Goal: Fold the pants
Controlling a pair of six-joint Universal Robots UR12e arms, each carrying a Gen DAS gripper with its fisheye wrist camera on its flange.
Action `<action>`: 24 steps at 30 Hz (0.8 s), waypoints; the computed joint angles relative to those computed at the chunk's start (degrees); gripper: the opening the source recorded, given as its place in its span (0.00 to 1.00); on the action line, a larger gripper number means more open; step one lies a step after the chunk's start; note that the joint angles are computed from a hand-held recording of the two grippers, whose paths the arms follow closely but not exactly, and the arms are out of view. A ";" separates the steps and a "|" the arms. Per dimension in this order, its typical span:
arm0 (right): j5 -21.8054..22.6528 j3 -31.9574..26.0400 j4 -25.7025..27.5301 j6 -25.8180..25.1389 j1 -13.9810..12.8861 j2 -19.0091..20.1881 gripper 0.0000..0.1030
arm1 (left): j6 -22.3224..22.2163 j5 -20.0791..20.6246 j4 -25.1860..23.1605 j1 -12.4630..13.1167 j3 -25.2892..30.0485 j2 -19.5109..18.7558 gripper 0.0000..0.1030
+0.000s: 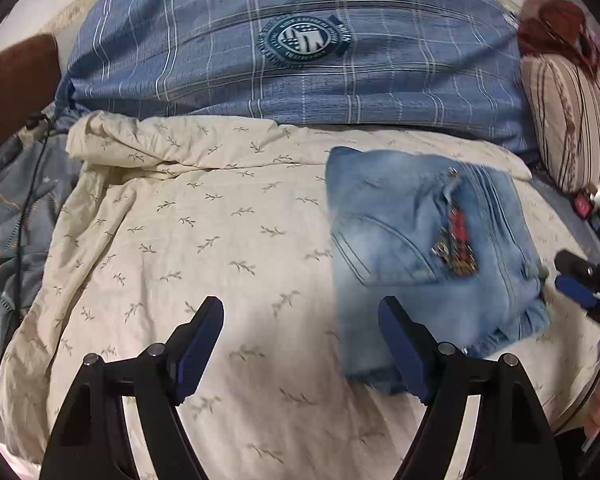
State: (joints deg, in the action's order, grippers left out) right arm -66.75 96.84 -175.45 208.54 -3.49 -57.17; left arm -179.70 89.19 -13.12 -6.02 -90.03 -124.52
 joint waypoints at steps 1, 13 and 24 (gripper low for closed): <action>1.39 -0.23 0.12 1.08 -0.43 0.28 0.63 | -0.05 -0.87 -1.10 0.37 0.79 -0.27 0.78; 8.79 -4.77 4.73 4.75 -1.16 4.15 0.64 | 5.53 -15.79 -14.27 2.56 8.24 -4.19 0.82; 12.62 -6.26 9.32 3.07 -1.85 5.20 0.69 | 5.30 -29.51 -19.28 4.64 11.08 -6.23 0.82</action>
State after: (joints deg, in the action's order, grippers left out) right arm -54.13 90.59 -166.13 211.61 -5.35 -51.97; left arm -174.40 59.68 -32.40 -1.38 -78.95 -130.75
